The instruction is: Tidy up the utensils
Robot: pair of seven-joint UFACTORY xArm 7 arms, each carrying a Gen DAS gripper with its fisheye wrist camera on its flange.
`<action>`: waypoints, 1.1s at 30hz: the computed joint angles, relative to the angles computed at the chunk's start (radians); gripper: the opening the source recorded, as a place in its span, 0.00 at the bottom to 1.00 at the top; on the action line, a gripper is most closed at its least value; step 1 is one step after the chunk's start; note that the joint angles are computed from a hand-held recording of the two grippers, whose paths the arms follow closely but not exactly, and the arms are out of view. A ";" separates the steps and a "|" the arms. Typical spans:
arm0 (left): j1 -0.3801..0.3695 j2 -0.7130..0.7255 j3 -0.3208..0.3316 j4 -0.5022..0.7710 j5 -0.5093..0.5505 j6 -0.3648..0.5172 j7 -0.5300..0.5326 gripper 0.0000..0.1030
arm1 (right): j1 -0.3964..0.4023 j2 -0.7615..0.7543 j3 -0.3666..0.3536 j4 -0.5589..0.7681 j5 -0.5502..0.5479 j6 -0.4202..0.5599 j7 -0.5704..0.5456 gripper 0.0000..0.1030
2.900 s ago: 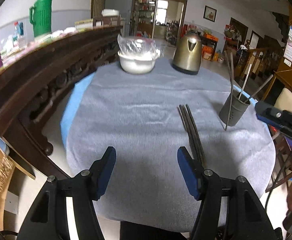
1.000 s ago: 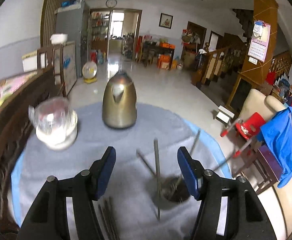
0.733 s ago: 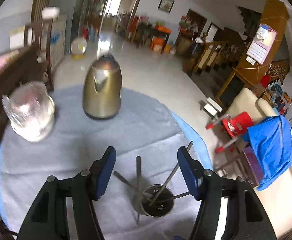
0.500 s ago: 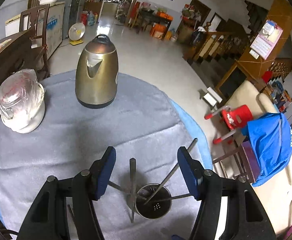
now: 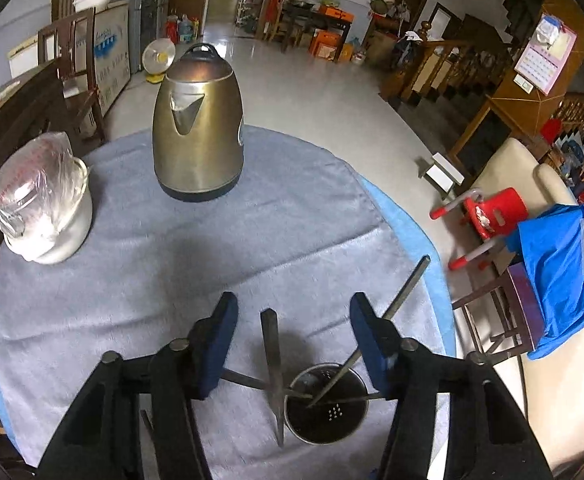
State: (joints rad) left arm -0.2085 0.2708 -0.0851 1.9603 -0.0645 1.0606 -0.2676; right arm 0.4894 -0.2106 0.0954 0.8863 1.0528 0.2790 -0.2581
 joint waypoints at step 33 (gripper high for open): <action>-0.020 -0.189 -0.012 -0.198 0.080 -0.205 0.070 0.07 | 0.026 -0.020 -0.005 -0.014 -0.090 -0.036 0.088 0.34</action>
